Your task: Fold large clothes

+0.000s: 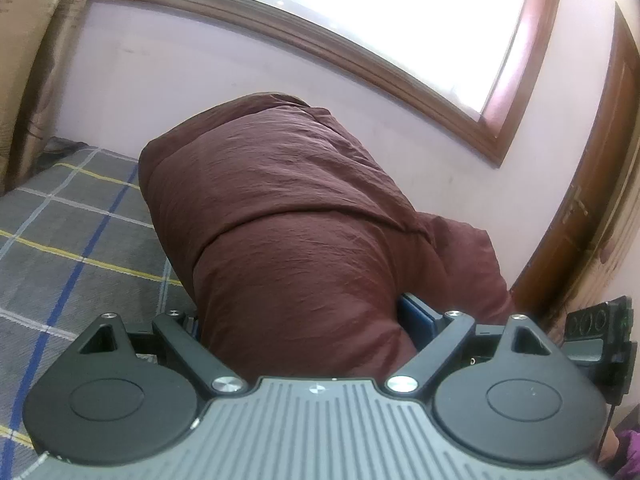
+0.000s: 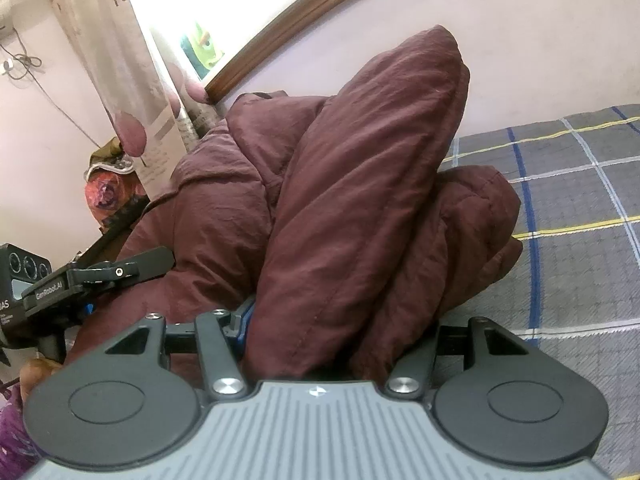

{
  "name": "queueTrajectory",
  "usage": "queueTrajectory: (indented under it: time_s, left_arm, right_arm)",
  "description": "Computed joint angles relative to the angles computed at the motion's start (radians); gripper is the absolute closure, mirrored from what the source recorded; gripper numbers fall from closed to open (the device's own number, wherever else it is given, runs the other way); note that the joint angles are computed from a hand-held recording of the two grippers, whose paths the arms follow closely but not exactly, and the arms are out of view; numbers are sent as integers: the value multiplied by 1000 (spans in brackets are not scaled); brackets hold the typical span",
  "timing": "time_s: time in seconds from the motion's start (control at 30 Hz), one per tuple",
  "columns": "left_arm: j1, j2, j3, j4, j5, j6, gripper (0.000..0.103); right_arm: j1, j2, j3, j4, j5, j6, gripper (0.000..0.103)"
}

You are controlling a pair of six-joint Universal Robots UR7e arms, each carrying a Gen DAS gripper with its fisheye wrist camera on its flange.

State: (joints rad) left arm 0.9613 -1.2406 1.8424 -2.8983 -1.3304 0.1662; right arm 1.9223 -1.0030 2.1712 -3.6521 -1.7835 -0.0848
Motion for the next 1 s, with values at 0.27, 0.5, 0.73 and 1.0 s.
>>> queueTrajectory:
  time_s: [0.27, 0.5, 0.73, 1.0]
  left_arm:
    - [47, 6, 10, 5, 5, -35, 10]
    - [50, 15, 62, -113, 70, 18, 0]
    - [10, 11, 100, -181, 157, 66, 0]
    - [-94, 30, 177, -409, 369, 304, 0]
  right_arm:
    - [-31, 3, 44, -15, 26, 14, 46]
    - [-69, 28, 76, -79, 39, -17, 28]
    - [-91, 39, 84, -100, 40, 9, 9]
    - [-78, 46, 78, -117, 21, 3, 1]
